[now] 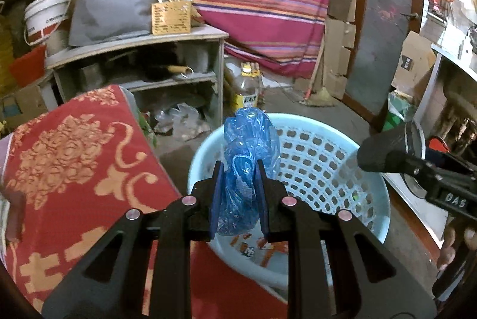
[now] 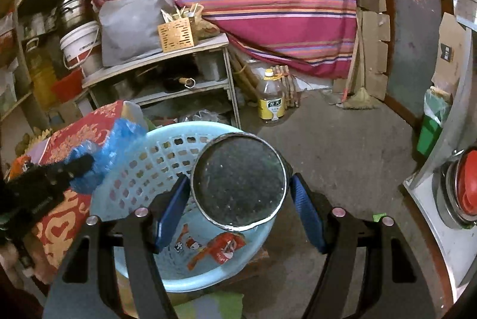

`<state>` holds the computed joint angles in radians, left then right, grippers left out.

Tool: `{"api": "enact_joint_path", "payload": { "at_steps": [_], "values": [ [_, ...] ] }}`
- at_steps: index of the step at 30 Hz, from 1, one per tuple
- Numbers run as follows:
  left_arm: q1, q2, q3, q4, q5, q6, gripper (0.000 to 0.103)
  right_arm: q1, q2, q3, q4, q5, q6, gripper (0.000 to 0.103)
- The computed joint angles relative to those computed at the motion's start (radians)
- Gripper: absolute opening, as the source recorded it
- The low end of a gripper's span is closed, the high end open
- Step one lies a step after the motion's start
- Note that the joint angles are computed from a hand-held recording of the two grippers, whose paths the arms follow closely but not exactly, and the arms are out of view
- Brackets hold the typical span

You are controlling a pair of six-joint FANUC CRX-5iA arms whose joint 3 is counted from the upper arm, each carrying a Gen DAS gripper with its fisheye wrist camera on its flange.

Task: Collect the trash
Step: 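Carry the blue bag and black cup to the basket and release both, then return both tools to the table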

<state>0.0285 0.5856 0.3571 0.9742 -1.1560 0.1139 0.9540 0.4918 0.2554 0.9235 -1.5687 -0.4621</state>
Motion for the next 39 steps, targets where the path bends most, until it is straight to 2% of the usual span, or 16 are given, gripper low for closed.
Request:
{"api": "enact_joint_path", "payload": {
  "at_steps": [4,8,12,17,24,34,36,37,39],
  "values": [
    [-0.014,0.006,0.008,-0.035,0.0,0.03,0.022,0.001,0.002,0.002,0.0,0.0,-0.001,0.069],
    [-0.017,-0.005,-0.013,-0.038,0.02,0.013,0.027,0.002,0.005,0.012,-0.002,-0.002,0.01,0.069],
    [-0.011,-0.007,-0.014,-0.031,0.036,0.009,0.039,0.0,0.004,0.011,-0.003,0.0,0.011,0.069],
    [-0.005,-0.004,-0.007,-0.021,0.045,0.009,0.039,-0.005,0.013,0.024,-0.008,0.001,0.022,0.069],
    [0.0,-0.037,-0.064,0.048,0.129,-0.049,0.059,-0.012,0.023,0.035,-0.013,0.013,0.034,0.069],
    [0.025,-0.019,-0.021,0.072,0.191,-0.014,0.075,-0.042,0.085,0.13,-0.034,0.0,0.139,0.07],
    [0.033,-0.009,-0.001,0.07,0.195,0.001,0.077,-0.047,0.083,0.129,-0.041,0.008,0.145,0.074],
    [0.039,-0.002,0.011,0.067,0.196,0.011,0.078,-0.05,0.084,0.132,-0.042,0.011,0.146,0.08],
    [0.05,0.011,0.037,0.062,0.198,0.033,0.079,-0.055,0.092,0.146,-0.042,0.015,0.157,0.083]
  ]
}}
